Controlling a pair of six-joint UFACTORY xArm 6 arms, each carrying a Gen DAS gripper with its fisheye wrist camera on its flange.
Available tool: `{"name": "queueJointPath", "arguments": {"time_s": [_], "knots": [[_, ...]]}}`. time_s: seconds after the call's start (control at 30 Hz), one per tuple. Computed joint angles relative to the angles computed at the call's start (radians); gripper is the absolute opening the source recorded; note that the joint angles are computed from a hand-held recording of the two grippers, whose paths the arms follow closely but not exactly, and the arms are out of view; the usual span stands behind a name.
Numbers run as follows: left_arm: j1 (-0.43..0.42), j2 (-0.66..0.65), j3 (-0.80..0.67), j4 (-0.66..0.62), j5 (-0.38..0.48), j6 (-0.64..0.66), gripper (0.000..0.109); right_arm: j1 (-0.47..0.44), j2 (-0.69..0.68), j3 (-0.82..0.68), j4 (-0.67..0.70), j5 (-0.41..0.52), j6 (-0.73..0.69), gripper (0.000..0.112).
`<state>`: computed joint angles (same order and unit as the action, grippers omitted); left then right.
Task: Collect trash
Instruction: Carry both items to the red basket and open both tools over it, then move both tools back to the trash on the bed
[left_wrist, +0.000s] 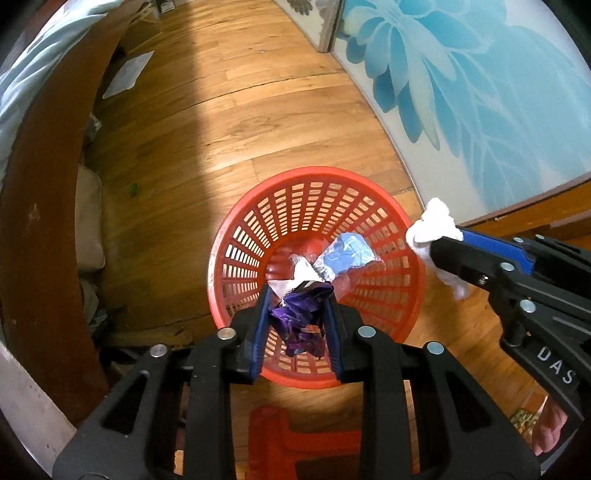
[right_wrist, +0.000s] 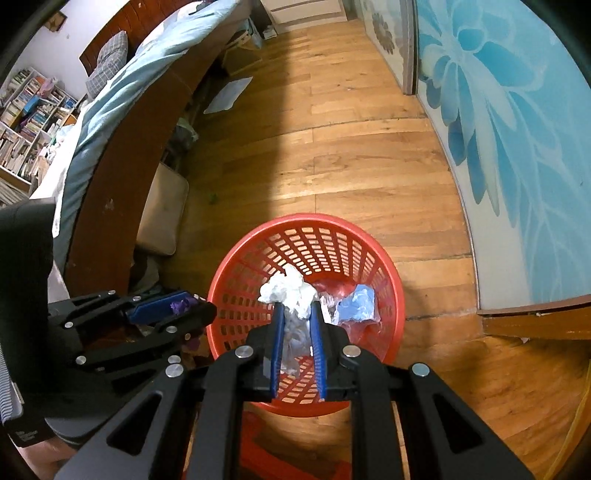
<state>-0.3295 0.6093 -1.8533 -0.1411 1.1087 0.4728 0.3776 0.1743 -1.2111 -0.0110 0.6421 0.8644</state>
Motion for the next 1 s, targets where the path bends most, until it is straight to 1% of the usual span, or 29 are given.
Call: {"name": "queueJointPath", "arguments": {"time_s": [0.07,0.1,0.13,0.17,0.2,0.27,0.4,0.47,0.6,0.77,0.83,0.87,0.93,1.0], "knots": [[0.007,0.010,-0.021,-0.016,0.020,-0.019,0.037,0.002,-0.005,-0.004,-0.027,0.003,0.015,0.021],[0.010,0.012,-0.028,-0.020,0.027,-0.023,0.040,0.002,-0.007,-0.005,-0.038,0.005,0.024,0.030],[0.011,0.015,-0.034,-0.021,0.032,-0.030,0.047,0.001,-0.012,-0.003,-0.054,0.005,0.038,0.046],[0.012,0.016,-0.035,-0.019,0.032,-0.034,0.054,0.000,-0.020,-0.001,-0.082,0.007,0.064,0.054],[0.011,0.015,-0.034,-0.014,0.031,-0.039,0.058,-0.001,-0.029,0.002,-0.105,0.008,0.086,0.062],[0.012,0.012,-0.032,-0.008,0.032,-0.047,0.064,-0.009,-0.046,0.011,-0.124,0.008,0.102,0.061],[0.020,0.010,-0.046,-0.011,0.050,-0.069,0.070,-0.023,-0.077,0.025,-0.151,0.014,0.133,0.061],[0.024,0.006,-0.047,-0.016,0.049,-0.076,0.076,-0.028,-0.092,0.030,-0.153,0.012,0.139,0.061],[0.033,0.002,-0.053,-0.022,0.060,-0.080,0.077,-0.028,-0.099,0.009,-0.159,0.021,0.143,0.061],[0.059,0.000,-0.093,-0.073,0.092,-0.101,0.077,-0.019,-0.079,-0.079,-0.190,0.042,0.140,0.061],[0.085,-0.011,-0.117,-0.115,0.117,-0.115,0.077,-0.014,-0.059,-0.136,-0.206,0.056,0.136,0.062],[0.109,-0.017,-0.138,-0.157,0.129,-0.113,0.077,-0.010,-0.048,-0.167,-0.214,0.058,0.134,0.063],[0.152,-0.038,-0.153,-0.217,0.108,-0.104,0.077,-0.003,-0.012,-0.254,-0.230,0.073,0.114,0.066],[0.199,-0.034,-0.206,-0.264,0.082,-0.095,0.077,0.007,0.033,-0.347,-0.240,0.098,0.091,0.066]]}}
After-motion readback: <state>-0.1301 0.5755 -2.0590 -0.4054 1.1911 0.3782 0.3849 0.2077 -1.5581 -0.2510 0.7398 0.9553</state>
